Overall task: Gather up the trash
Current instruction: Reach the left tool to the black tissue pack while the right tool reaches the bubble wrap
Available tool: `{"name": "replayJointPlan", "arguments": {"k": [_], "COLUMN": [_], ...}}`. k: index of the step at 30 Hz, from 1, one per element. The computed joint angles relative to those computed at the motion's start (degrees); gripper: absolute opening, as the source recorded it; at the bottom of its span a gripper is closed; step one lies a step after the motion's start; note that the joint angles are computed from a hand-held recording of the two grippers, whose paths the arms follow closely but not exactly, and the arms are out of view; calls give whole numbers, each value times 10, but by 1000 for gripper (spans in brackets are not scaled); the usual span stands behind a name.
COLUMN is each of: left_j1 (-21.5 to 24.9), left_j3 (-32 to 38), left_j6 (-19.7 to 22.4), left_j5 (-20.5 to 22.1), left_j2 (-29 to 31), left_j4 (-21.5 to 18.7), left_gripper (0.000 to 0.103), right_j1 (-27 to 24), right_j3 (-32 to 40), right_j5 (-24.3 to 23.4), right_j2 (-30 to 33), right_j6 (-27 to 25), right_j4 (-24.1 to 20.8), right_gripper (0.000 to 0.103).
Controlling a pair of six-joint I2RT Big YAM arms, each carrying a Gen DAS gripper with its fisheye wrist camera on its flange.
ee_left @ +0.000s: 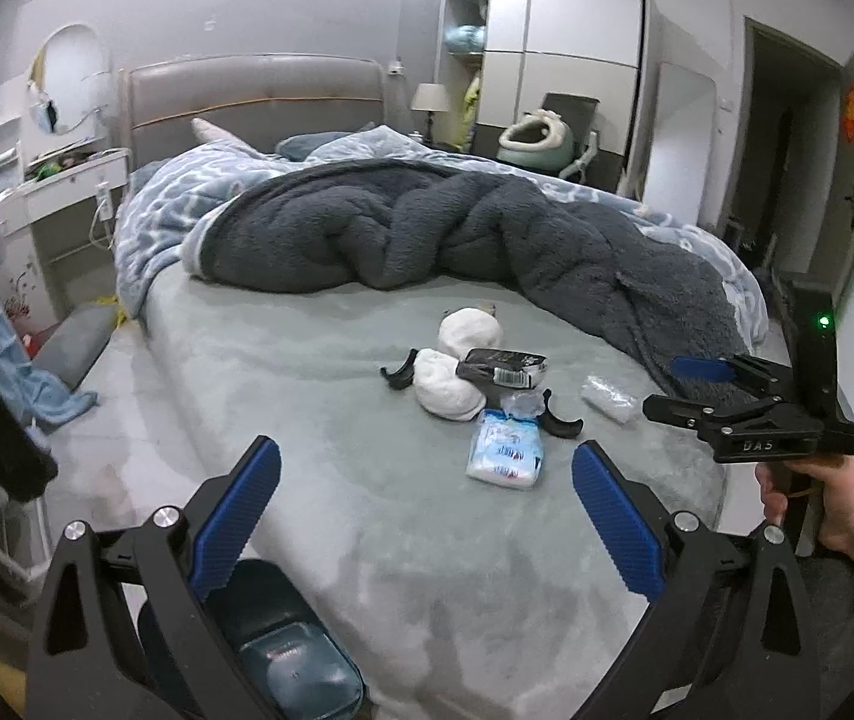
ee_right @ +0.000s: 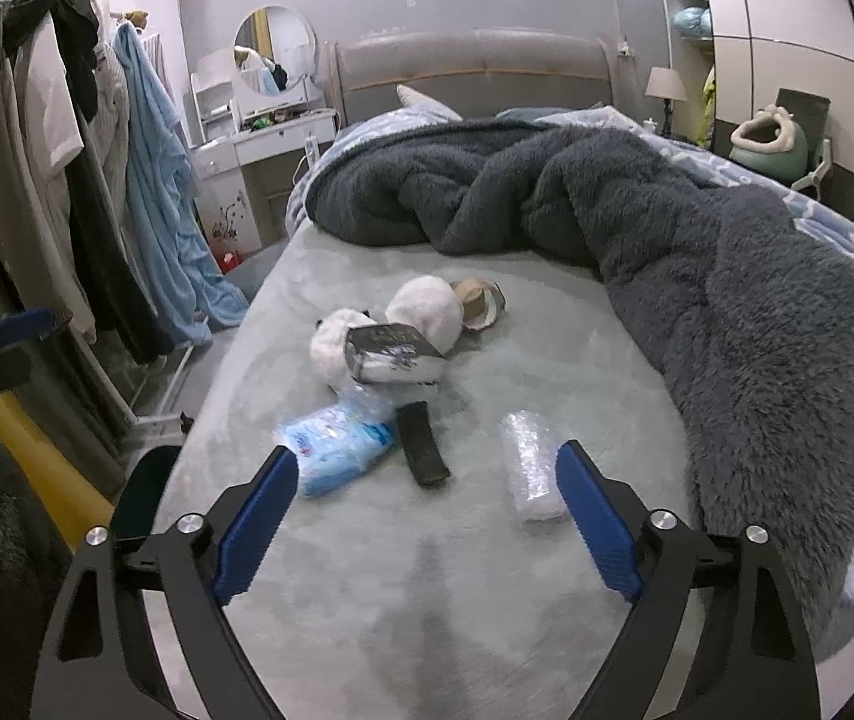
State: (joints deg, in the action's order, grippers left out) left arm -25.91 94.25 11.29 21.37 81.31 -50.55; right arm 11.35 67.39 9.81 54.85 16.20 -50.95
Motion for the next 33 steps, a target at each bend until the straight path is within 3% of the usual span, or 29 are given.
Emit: {"name": "replayJointPlan", "arguments": {"k": [5, 15, 23, 33], "left_j1": [-16, -36, -51, -63], "left_j3": [41, 168, 237, 307], "left_j6": [27, 72, 81, 87], "left_j5": [6, 51, 56, 64], "left_j2": [46, 157, 220, 279], "left_j4": [-16, -91, -114, -147], "left_gripper": [99, 99, 99, 99], "right_j1": [-30, -65, -95, -127], "right_j3": [1, 18, 22, 17], "right_j5": [-37, -82, -111, -125], "right_j2": [12, 60, 88, 106], "right_j6": [-21, -51, -63, -68], "right_j4": [12, 8, 16, -6], "right_gripper": [86, 80, 77, 59]}}
